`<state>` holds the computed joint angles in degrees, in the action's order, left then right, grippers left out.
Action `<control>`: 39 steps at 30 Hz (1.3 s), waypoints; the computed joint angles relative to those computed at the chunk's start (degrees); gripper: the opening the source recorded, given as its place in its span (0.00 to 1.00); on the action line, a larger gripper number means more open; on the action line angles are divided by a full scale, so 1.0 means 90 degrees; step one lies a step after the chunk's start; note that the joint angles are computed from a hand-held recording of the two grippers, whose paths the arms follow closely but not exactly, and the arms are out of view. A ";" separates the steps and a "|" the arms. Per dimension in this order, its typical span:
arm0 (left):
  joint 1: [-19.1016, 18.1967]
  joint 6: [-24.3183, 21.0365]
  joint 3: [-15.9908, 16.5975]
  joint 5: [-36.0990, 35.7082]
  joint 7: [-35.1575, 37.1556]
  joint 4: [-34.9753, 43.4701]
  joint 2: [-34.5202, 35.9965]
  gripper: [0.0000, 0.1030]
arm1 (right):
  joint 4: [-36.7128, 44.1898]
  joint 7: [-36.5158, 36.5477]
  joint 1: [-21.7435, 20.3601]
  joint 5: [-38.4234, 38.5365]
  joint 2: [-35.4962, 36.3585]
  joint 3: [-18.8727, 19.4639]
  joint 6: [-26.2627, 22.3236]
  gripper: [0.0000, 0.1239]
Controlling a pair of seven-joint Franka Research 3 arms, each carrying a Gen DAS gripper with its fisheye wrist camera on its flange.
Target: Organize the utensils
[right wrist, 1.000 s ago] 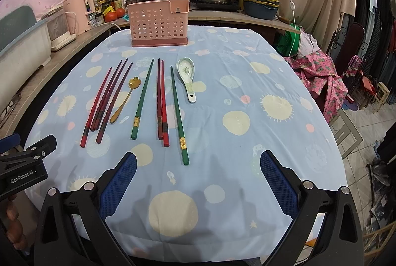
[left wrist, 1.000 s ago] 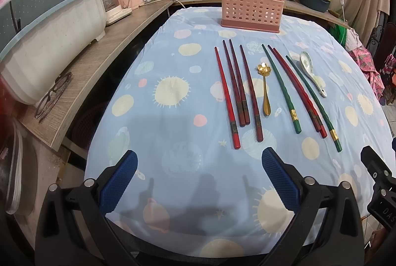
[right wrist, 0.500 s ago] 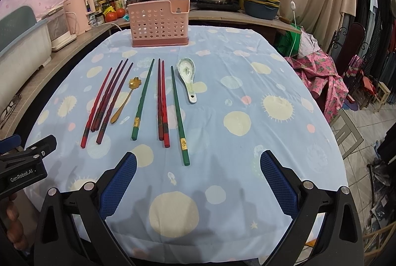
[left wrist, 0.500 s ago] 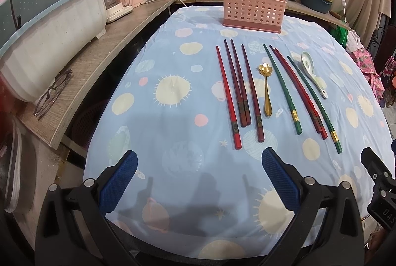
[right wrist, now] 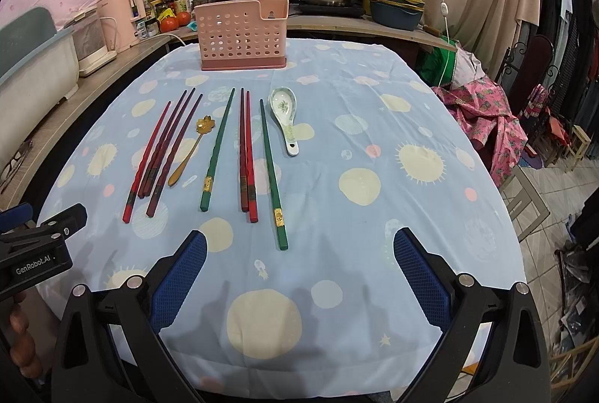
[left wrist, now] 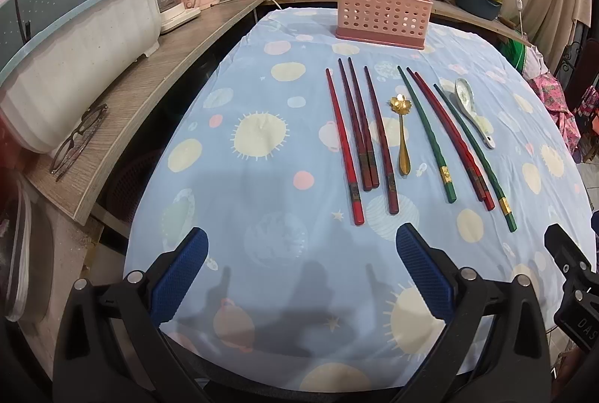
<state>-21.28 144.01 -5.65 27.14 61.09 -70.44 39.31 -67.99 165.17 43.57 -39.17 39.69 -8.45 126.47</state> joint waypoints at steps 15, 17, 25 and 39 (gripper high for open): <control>-0.0004 0.0001 0.0005 -0.0001 -0.0002 -0.0002 -0.0002 0.93 | 0.0013 0.0000 0.0005 0.0002 0.0011 -0.0006 -0.0002 0.78; -0.0004 -0.0001 0.0001 -0.0003 0.0000 -0.0003 -0.0004 0.93 | 0.0010 -0.0006 0.0004 0.0005 0.0007 -0.0005 -0.0003 0.78; -0.0003 0.0001 0.0004 -0.0001 -0.0007 -0.0001 -0.0002 0.93 | 0.0006 -0.0002 0.0006 0.0002 0.0003 -0.0006 -0.0003 0.78; -0.0007 -0.0013 -0.0010 -0.0020 0.0005 0.0014 0.0002 0.93 | 0.0005 0.0002 0.0002 0.0010 0.0007 -0.0003 0.0013 0.78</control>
<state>-21.35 143.89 -5.74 26.96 61.14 -70.32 39.32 -67.94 165.19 43.59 -39.08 39.75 -8.48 126.58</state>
